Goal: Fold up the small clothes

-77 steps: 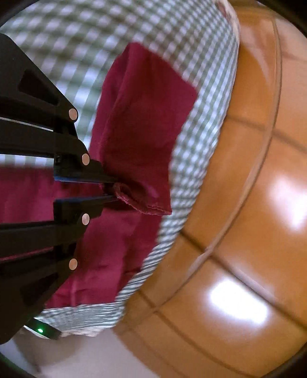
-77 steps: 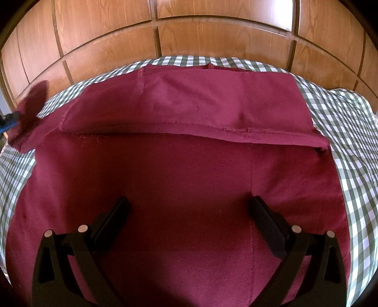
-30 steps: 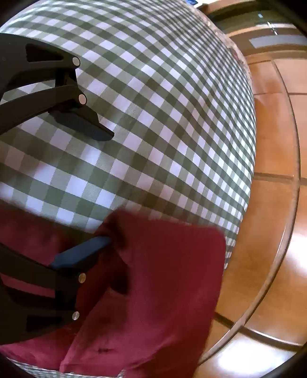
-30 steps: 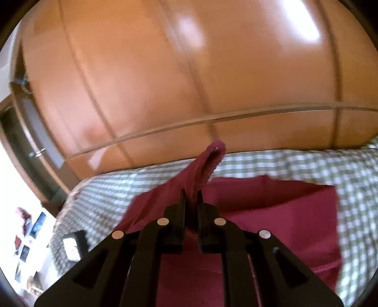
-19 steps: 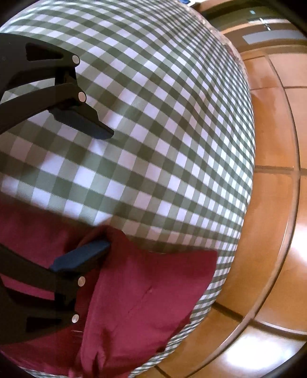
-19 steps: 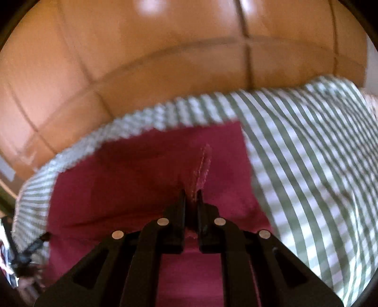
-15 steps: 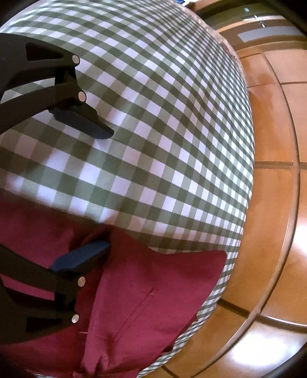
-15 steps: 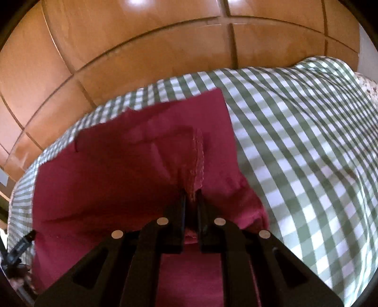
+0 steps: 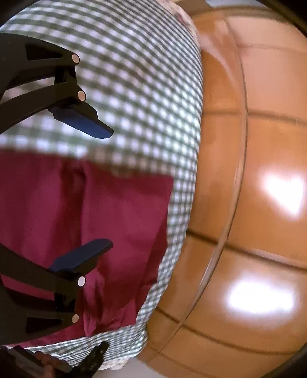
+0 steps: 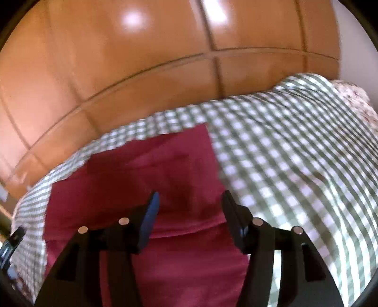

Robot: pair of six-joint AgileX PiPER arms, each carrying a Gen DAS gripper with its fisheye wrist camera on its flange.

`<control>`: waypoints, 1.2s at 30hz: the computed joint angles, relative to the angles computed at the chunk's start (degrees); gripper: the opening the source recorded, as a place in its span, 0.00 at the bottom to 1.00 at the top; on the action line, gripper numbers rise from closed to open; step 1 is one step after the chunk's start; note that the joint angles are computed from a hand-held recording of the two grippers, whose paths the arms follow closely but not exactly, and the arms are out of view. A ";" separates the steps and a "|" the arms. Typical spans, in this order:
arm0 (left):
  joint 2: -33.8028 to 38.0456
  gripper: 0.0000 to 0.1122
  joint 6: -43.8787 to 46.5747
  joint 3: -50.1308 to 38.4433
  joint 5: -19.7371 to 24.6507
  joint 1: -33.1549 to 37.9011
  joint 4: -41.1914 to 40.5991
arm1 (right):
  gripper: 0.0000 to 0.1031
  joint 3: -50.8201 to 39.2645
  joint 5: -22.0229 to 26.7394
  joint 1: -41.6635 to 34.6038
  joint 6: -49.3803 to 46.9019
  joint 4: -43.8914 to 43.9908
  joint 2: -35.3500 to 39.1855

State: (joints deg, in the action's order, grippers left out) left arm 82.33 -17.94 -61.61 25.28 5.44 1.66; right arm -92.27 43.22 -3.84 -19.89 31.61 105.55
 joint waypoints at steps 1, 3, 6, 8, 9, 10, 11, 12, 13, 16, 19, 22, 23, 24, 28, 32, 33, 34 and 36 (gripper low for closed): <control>1.83 0.76 1.80 -1.91 0.35 -1.29 -1.15 | 0.54 -1.12 0.93 0.92 -0.19 0.17 0.50; 5.37 0.76 2.04 -5.14 1.88 -3.78 -0.18 | 0.54 -5.09 2.75 3.03 0.94 -0.66 3.09; 10.51 0.76 -0.20 -8.47 4.37 -6.70 3.12 | 0.61 -10.13 4.66 5.08 1.64 -2.25 7.50; 13.13 0.76 -0.48 -8.67 5.88 -7.31 3.73 | 0.62 -13.58 5.94 6.20 3.80 -5.21 11.20; 14.29 0.76 -1.58 -8.25 6.34 -7.72 5.22 | 0.63 -14.17 6.20 6.42 4.50 -6.44 12.24; 14.86 0.76 -3.62 -7.28 6.25 -8.63 7.81 | 0.64 -14.15 5.59 6.49 4.62 -7.45 13.75; 14.76 0.77 -5.62 -5.19 4.78 -9.45 10.59 | 0.64 -11.83 3.10 6.18 2.44 -6.16 13.67; 14.14 0.77 -6.23 -4.10 3.70 -9.44 11.08 | 0.64 -7.22 -1.09 5.70 -2.03 -2.62 12.06; 13.81 0.77 -4.91 -4.00 3.69 -8.86 9.28 | 0.64 -3.97 -3.82 5.52 -5.74 -0.13 10.78; 11.30 0.74 0.20 -2.76 2.86 -6.19 1.74 | 0.65 -1.24 -5.65 5.06 -9.13 2.88 9.69; 6.06 0.74 12.22 -0.10 -0.24 -3.06 -10.79 | 0.67 -0.85 -6.50 5.35 -9.58 2.67 9.60; 2.96 0.74 18.62 -0.11 -2.39 -0.19 -17.78 | 0.70 0.04 -7.38 5.87 -9.51 2.19 9.03; 3.94 0.74 18.55 -2.38 -1.78 0.93 -18.38 | 0.70 -0.12 -7.49 5.98 -9.31 1.96 9.17; 5.50 0.74 16.28 -5.19 -0.45 1.35 -16.69 | 0.71 -0.01 -7.66 6.06 -9.36 1.92 9.16; 15.02 0.74 9.73 -17.52 3.93 2.33 -10.52 | 0.72 -0.11 -7.95 6.30 -9.42 1.97 9.40; 24.35 0.66 0.91 -28.35 9.30 0.30 0.41 | 0.74 -0.34 -8.26 6.49 -9.85 2.05 9.74; 26.35 0.65 -1.18 -30.25 10.50 -0.09 2.60 | 0.74 -0.26 -8.39 6.54 -9.97 2.05 9.75; 29.00 0.64 -3.71 -32.58 11.85 -0.63 5.33 | 0.75 -0.22 -8.45 6.56 -10.08 2.13 9.77; 32.52 0.64 -6.68 -34.75 13.78 -1.24 8.94 | 0.75 -0.26 -8.41 6.51 -10.47 2.53 9.89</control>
